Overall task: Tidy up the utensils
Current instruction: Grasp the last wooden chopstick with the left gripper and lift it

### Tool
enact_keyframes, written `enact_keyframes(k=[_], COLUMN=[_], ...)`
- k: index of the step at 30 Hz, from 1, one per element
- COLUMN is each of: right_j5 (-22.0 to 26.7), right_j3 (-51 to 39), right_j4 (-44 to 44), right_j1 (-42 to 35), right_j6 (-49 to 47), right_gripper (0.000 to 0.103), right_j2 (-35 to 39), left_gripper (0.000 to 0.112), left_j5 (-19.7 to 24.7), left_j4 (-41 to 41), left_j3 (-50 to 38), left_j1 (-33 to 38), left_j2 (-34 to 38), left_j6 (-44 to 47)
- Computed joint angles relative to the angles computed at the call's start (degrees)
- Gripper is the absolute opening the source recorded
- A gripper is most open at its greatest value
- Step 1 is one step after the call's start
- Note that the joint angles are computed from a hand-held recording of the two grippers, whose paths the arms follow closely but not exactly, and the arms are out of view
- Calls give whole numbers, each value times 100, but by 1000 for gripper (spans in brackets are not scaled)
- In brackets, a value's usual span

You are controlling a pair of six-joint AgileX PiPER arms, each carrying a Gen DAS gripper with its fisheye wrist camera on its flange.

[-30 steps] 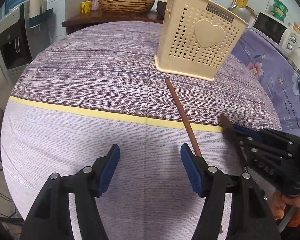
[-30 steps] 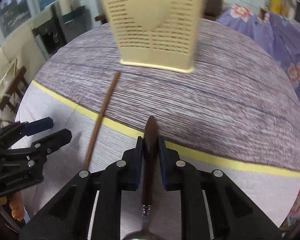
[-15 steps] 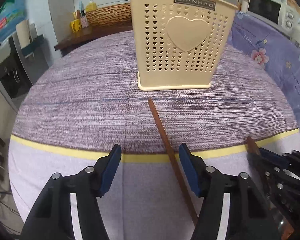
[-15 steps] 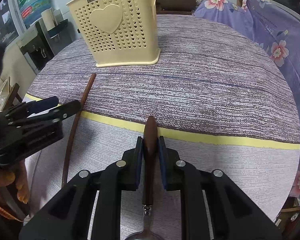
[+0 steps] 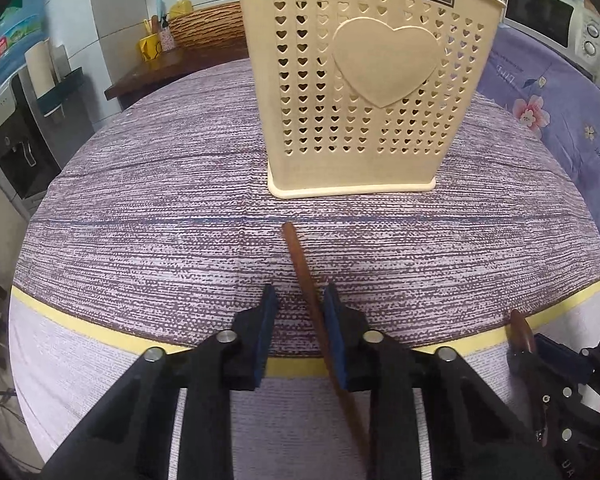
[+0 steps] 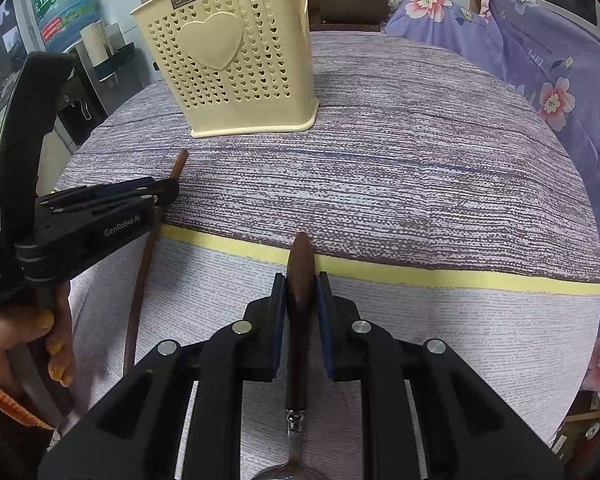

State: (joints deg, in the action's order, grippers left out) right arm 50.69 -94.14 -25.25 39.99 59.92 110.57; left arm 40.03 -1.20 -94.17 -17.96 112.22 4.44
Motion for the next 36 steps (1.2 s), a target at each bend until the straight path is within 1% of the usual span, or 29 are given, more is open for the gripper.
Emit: enact_keyframes(k=[1,3,9,14,19,24,26,28,30,36], right_j5=[11,10,-37,-90,-49,95,-93,-274,-319,-404], right_j3=[-7,8,61,129,107,1,130,248,317,308], right_j4=[-12,-48,-83,-146,-171,-269,-173,-151,-311,-509], right_j1=[10,30,29,47,56,111,54,38,79,171], right_j6=[11,44,96,176,170,212,242,263,384,484], right_gripper=[16,16,16,16,16,16,16,16,16,16], right_j2=[4,7,-21,-46,-28,42,-40,-113,-179,-323], left_gripper=[16,12,11,11,11,10,10,10,10,9], left_j5=[-2,-39,-197,-440,-341,-309,-219,-276,-324,-314], left_j4=[-24,-20,-253,-349,-721,-1026,-1205,-1183,-1184,-1584], left_j3=[22,87,477,920,964,1027,976,999,1028,1077], left_j1=[1,-29,-70,-120,23,116,174,176,166,255], left_j2=[-18,-56,-300,-560,-615,-663,-648,-695,-763,-1042], left_j6=[38,56,310,478,853,998,1053,1044,1041,1360])
